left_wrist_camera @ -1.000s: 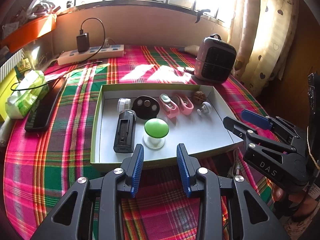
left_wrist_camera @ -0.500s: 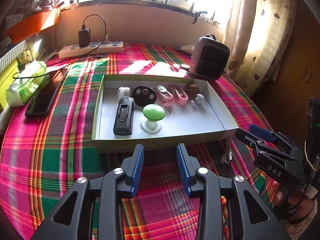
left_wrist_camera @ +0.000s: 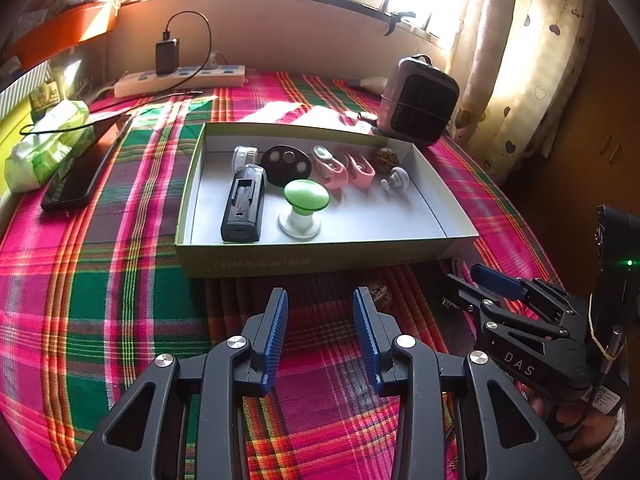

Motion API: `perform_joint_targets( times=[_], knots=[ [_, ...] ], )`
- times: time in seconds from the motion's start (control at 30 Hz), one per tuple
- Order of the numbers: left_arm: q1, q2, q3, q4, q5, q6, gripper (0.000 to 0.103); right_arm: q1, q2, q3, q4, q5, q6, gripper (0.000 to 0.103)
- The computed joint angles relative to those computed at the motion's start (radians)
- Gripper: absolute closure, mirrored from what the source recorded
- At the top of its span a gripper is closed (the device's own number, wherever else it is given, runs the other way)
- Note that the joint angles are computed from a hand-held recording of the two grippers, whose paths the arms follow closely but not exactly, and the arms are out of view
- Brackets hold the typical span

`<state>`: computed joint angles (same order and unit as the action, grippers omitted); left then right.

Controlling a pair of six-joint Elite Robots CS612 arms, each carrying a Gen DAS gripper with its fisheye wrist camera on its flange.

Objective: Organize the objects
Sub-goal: 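Withdraw both tools from the box toward the walnut and white USB cable, then grasp the walnut with the left tool while the right tool grasps the white USB cable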

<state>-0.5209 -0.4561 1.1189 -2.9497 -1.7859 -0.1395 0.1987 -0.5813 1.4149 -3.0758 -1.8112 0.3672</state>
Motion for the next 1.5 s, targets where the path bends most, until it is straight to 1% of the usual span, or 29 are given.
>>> perform_joint_targets(
  times=[0.1,0.3,0.53,0.7,0.87,0.97,1.07,1.17,1.37,1.5],
  knots=[
    [0.000,0.002,-0.004,0.005,-0.005,0.004,0.071,0.001,0.003,-0.009,0.037,-0.011,0.003,0.055],
    [0.000,0.006,-0.015,0.020,-0.024,0.013,0.071,0.003,-0.003,-0.001,0.053,-0.042,0.005,0.054],
    [-0.002,0.009,-0.023,0.036,-0.042,0.030,0.071,-0.001,-0.019,0.031,0.044,-0.054,0.006,0.054],
    [-0.003,0.011,-0.029,0.048,-0.051,0.043,0.071,-0.006,-0.034,0.062,0.039,-0.080,0.008,0.054],
    [-0.004,0.014,-0.035,0.062,-0.060,0.049,0.065,-0.014,-0.041,0.081,0.018,-0.064,0.003,0.054],
    [-0.006,0.016,-0.041,0.072,-0.055,0.055,0.063,-0.016,-0.038,0.077,0.006,-0.046,-0.019,0.054],
    [-0.007,0.021,-0.050,0.087,-0.062,0.059,0.063,-0.020,-0.033,0.070,0.001,-0.022,-0.038,0.054],
    [-0.011,0.025,-0.060,0.113,-0.062,0.080,0.063,-0.022,-0.031,0.064,0.002,-0.012,-0.046,0.054],
    [-0.019,0.033,-0.078,0.146,-0.054,0.095,0.063,-0.025,-0.030,0.064,-0.002,-0.001,-0.057,0.054],
    [-0.022,0.037,-0.084,0.149,-0.047,0.090,0.063,-0.026,-0.029,0.063,-0.003,0.004,-0.064,0.054]
  ],
)
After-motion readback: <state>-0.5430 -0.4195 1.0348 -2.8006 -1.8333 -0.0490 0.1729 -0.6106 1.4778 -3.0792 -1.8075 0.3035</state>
